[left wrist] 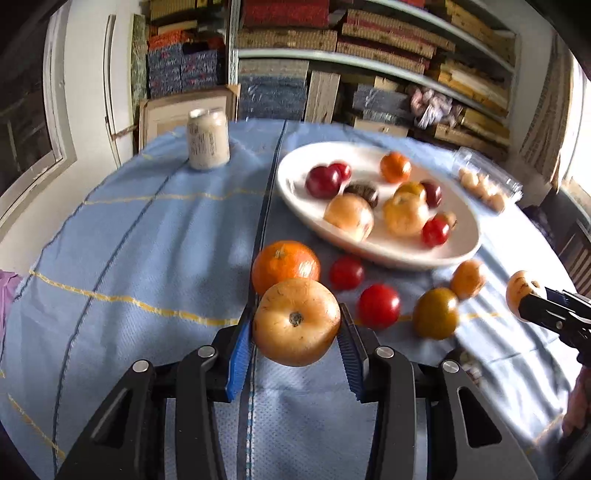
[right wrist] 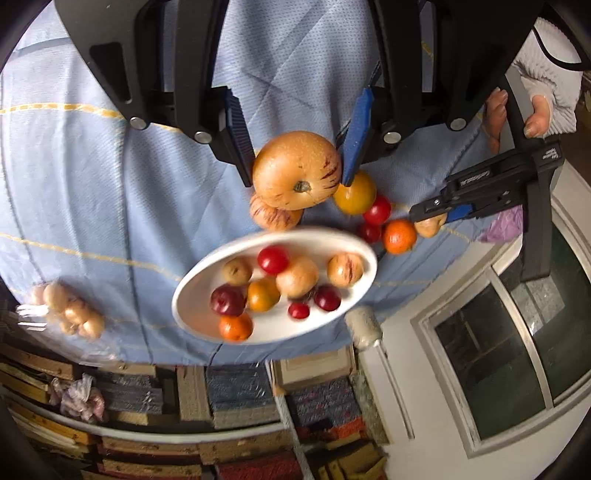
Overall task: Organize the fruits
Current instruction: 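Carry both apples onto the plate and open both grippers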
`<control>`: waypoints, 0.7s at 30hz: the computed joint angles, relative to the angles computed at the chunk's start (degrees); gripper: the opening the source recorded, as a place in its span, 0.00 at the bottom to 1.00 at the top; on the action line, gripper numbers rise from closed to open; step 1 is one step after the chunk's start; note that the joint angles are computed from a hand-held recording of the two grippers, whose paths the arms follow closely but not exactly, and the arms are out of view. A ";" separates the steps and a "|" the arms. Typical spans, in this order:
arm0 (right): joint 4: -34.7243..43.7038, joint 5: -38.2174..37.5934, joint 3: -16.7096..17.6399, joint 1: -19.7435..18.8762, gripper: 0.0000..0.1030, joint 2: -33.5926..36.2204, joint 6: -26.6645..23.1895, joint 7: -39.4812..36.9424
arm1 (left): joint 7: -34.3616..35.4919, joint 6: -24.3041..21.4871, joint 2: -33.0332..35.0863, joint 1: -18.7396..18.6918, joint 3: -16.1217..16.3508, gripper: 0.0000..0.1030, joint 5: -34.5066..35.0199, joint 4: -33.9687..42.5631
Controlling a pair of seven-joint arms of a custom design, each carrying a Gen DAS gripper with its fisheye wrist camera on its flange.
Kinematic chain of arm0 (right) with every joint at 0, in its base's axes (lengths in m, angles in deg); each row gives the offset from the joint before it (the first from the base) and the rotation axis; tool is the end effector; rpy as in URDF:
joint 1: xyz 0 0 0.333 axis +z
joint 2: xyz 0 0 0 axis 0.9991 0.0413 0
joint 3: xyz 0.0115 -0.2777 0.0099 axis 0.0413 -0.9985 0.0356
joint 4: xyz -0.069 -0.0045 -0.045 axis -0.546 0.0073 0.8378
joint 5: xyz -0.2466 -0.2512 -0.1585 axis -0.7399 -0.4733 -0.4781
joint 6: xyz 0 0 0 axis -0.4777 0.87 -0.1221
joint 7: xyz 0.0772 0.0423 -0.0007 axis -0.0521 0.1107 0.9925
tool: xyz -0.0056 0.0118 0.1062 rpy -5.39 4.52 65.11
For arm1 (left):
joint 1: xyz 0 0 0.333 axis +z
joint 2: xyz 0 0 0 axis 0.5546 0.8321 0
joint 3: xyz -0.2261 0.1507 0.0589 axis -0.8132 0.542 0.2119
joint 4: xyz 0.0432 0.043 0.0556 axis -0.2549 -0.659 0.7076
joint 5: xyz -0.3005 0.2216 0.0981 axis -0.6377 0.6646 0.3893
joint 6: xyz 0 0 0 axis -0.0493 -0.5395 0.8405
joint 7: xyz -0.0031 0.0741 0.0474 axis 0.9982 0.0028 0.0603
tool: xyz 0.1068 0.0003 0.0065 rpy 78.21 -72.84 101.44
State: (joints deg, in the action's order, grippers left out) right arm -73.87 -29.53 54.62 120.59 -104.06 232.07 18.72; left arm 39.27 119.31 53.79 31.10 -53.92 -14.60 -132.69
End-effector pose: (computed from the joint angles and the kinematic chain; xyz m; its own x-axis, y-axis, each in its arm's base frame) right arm 0.4489 0.2010 0.4620 0.4164 -0.8594 -0.2968 -0.6760 -0.0744 -0.7332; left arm 0.4505 -0.0836 0.4633 -0.0539 -0.9967 0.0612 -0.6867 -0.0075 -0.7269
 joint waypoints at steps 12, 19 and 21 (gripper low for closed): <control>12.04 -13.04 0.92 -4.32 0.45 6.14 2.10 10.83 | -4.78 -10.11 16.06 2.59 -3.73 0.42 9.05 27.09; 19.53 -9.12 4.33 -5.41 0.45 14.73 -3.50 5.33 | -5.38 -21.46 35.81 -2.11 -1.80 0.42 11.21 50.81; 20.70 -9.70 6.00 -6.49 0.45 16.37 -4.58 4.92 | -4.83 -23.30 39.36 -3.04 -1.14 0.42 10.32 55.14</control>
